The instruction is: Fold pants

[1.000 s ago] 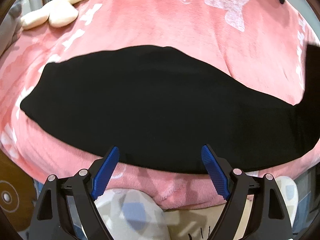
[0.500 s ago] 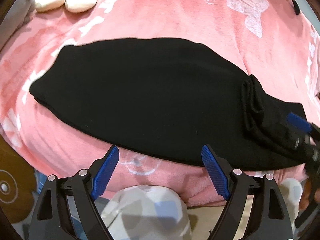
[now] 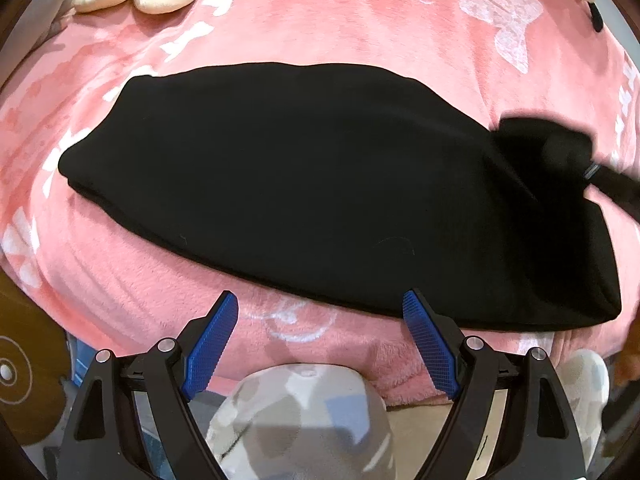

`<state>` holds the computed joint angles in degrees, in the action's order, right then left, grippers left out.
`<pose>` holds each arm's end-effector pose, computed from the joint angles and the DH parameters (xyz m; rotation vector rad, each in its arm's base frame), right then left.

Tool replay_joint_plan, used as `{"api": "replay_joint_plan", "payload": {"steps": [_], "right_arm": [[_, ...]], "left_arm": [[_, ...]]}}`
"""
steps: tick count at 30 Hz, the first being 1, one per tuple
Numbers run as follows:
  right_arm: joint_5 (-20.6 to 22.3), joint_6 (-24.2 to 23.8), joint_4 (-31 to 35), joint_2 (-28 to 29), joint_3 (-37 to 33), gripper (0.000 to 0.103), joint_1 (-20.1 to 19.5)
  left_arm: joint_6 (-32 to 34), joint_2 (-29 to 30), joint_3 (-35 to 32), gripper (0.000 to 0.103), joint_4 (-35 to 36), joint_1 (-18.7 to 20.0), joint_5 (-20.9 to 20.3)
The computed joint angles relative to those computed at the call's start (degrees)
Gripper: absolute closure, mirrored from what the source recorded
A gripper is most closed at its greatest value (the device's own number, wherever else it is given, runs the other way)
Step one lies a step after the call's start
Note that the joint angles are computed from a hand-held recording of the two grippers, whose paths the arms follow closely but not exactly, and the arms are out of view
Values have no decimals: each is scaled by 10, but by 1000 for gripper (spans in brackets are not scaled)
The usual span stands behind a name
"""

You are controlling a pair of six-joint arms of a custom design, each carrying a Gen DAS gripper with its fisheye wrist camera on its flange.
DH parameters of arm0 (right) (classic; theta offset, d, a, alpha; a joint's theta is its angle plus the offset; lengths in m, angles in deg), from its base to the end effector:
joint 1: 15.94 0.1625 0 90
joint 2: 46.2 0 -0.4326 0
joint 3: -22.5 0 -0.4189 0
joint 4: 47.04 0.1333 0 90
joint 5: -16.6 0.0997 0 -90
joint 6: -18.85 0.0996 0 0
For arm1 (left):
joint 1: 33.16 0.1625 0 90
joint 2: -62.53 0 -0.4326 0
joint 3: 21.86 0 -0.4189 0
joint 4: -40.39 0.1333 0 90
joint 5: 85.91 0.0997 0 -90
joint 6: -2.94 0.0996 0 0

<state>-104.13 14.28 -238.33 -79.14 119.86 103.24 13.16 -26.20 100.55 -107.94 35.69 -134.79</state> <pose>0.4011 -0.5492 0.0112 0.5236 -2.5415 0.9929 0.0122 -0.5195 0.3361 0.4597 2.3650 -0.6080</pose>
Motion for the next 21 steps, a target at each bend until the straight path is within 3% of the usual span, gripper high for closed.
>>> {"api": "replay_joint_plan", "payload": {"steps": [2,5,7,8,11,14,16,17,21], "right_arm": [[21,5,38,13,-20,65,-5],[-2,20,90,39,-35,63,-17],[29,43,42,22,0,62,-24],[22,60,12,4,26,61,-22],[-55,85,-75,-42,98,38,-13],[-157,131,-94,-107,181,36,-23],[-181,177,-75,-138,218,34,-40],[-175,200,-66,-153,235,34,-51],[-60,226,-117,-165,279,34,-102]], "left_arm": [[-9,5,-5,21,5,5,-11],[-16,6,-7,21,17,5,-15],[-5,1,-2,21,13,0,-9],[6,-2,1,21,7,-2,-4],[18,-2,7,21,-10,-2,4],[-4,5,-1,21,4,3,-7],[-18,11,-6,21,12,1,-17],[-18,11,-4,21,10,-1,-19],[-19,13,6,21,5,-19,-6]]}}
